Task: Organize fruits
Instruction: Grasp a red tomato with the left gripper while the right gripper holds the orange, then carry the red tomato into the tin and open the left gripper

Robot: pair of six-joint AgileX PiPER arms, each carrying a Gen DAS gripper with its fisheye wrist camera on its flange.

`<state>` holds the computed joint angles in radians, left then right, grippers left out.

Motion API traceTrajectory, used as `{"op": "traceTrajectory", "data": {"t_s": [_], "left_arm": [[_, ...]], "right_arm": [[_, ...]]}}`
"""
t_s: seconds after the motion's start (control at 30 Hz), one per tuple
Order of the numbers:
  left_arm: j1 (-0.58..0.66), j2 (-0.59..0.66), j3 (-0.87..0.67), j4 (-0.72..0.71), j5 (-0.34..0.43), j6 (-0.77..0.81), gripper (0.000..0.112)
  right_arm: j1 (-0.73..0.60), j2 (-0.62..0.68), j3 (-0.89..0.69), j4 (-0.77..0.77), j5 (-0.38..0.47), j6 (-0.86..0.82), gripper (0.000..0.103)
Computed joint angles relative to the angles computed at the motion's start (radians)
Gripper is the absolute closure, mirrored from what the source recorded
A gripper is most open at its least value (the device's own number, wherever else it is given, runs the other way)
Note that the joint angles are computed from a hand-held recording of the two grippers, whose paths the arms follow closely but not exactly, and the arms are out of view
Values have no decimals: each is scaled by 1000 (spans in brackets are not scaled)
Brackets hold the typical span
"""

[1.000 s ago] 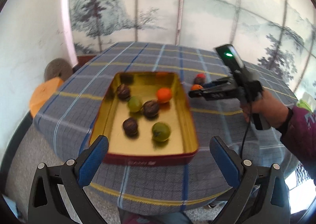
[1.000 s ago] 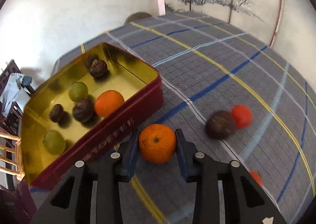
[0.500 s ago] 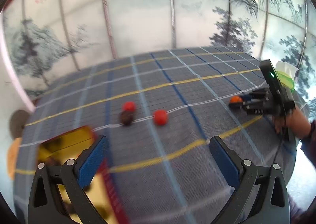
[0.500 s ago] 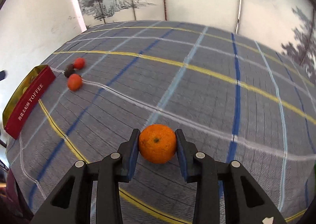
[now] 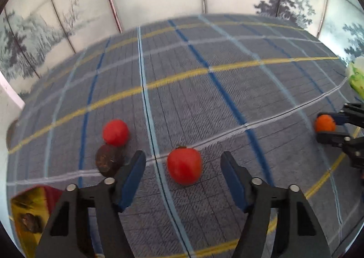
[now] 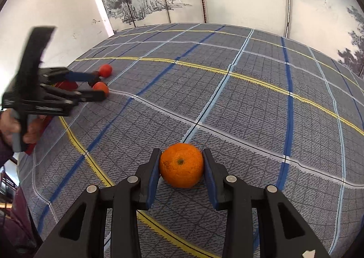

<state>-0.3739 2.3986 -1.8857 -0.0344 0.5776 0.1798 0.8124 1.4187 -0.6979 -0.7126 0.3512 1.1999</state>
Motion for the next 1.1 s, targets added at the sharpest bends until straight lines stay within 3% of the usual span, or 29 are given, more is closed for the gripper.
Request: {"op": "traceTrajectory", "data": {"t_s": [0.03, 0.07, 0.17, 0.43, 0.63, 0.7, 0.9, 1.03, 1.1], "left_arm": [[9, 15, -18, -32, 20, 20, 59], [23, 9, -3, -104, 1, 52, 80], [33, 3, -18, -113, 50, -2, 81], [23, -300, 447, -189, -165, -28, 81], [0, -515, 728, 104, -281, -339, 81], [13, -570, 794, 127, -307, -374, 81], [47, -681, 921, 406, -343, -641, 81], [68, -724, 991, 719, -351, -939, 81], [86, -735, 1013, 803, -355, -1020, 81]], "right_arm": [[-4, -3, 4, 6, -7, -4, 69], [-6, -5, 6, 10, -12, -8, 69], [-10, -10, 10, 20, -17, -16, 69], [-8, -7, 9, 11, -9, 1, 69], [4, 3, -4, -5, 14, 16, 69], [6, 5, -6, -8, 18, 17, 69], [12, 10, -11, -18, 31, 24, 69], [24, 17, -20, -31, 50, 36, 69], [23, 16, -19, -29, 46, 36, 69]]}}
